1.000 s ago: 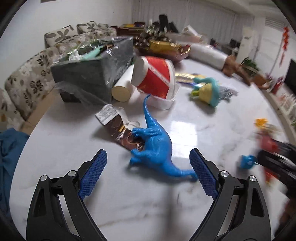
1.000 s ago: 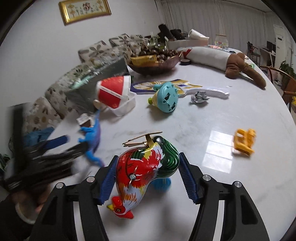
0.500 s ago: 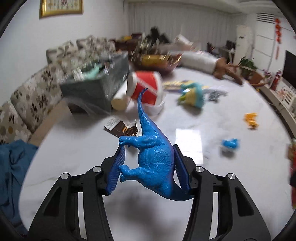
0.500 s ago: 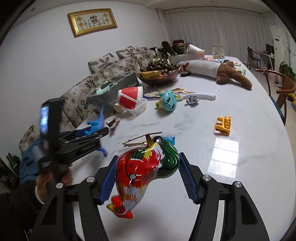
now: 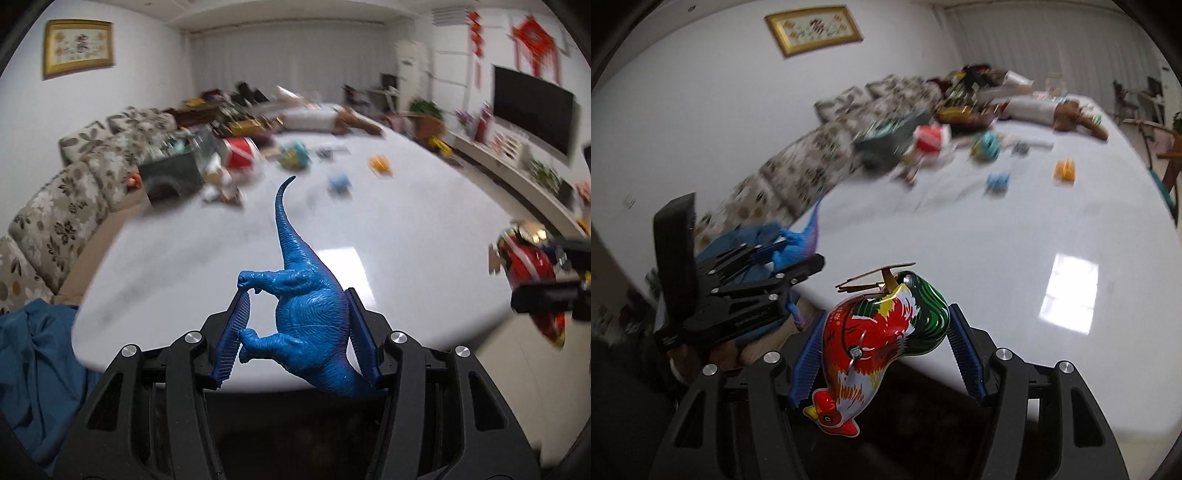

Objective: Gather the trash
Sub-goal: 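Lower both tools below the table edge and release into the bin, then grasp the blue fish toy with the right tool while the left tool grasps the brown wrapper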

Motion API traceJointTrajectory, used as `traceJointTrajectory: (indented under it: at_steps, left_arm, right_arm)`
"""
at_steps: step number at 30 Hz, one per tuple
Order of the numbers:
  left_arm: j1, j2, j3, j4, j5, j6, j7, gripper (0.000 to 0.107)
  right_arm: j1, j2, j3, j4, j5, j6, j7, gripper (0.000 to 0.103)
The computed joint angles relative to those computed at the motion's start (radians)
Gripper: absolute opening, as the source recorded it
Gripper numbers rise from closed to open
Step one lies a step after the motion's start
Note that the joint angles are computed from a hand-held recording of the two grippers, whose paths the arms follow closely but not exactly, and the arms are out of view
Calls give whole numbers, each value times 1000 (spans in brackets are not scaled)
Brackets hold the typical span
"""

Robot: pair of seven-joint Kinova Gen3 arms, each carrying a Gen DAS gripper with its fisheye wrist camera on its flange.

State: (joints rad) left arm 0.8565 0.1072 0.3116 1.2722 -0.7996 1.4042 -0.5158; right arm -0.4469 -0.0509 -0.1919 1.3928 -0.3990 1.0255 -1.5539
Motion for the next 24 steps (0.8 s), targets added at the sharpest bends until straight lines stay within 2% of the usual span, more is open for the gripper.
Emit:
traceJointTrajectory:
  at_steps: [2,4,7,8,9,10,11,13,17,19,21,24]
  left_arm:
    - [1,-39,11,67,76,-21,12,52]
    - [-50,-60,54,125,158,-50,15,52]
    - [-136,-66,90,215,280,-134,-50,54]
    - [-144,-60,73,245,320,-156,-82,58]
    - [-133,-49,40,267,353,-167,-102,71]
    - [-109,-39,4,288,370,-179,-121,76]
    - [-88,-31,-24,303,376,-186,-129,76]
    - [-74,-22,-48,333,381,-195,-129,76]
    - [-76,-75,-27,333,325,-194,-116,76]
    - [-78,-101,-23,315,284,-198,-115,76]
    - [-92,-115,-11,285,239,-194,-113,77]
    - [-123,-122,0,230,170,-201,-86,88]
  right_arm:
    - [-16,-32,-20,44,26,34,-22,63]
    - [-11,-42,-55,76,46,56,-36,63]
    - [79,-31,-153,132,27,63,-43,63]
    - [101,-21,-190,150,45,57,-59,66]
    - [105,-3,-217,171,73,51,-78,78]
    - [92,7,-227,194,108,32,-96,80]
    - [73,16,-222,220,132,15,-99,79]
    - [20,23,-165,231,133,10,-80,76]
    - [-81,-21,16,183,59,-16,-20,78]
    - [-91,-1,51,94,106,-29,-39,79]
    - [-141,50,104,1,188,-41,-102,79]
    - [-257,178,243,-137,310,-110,-220,79]
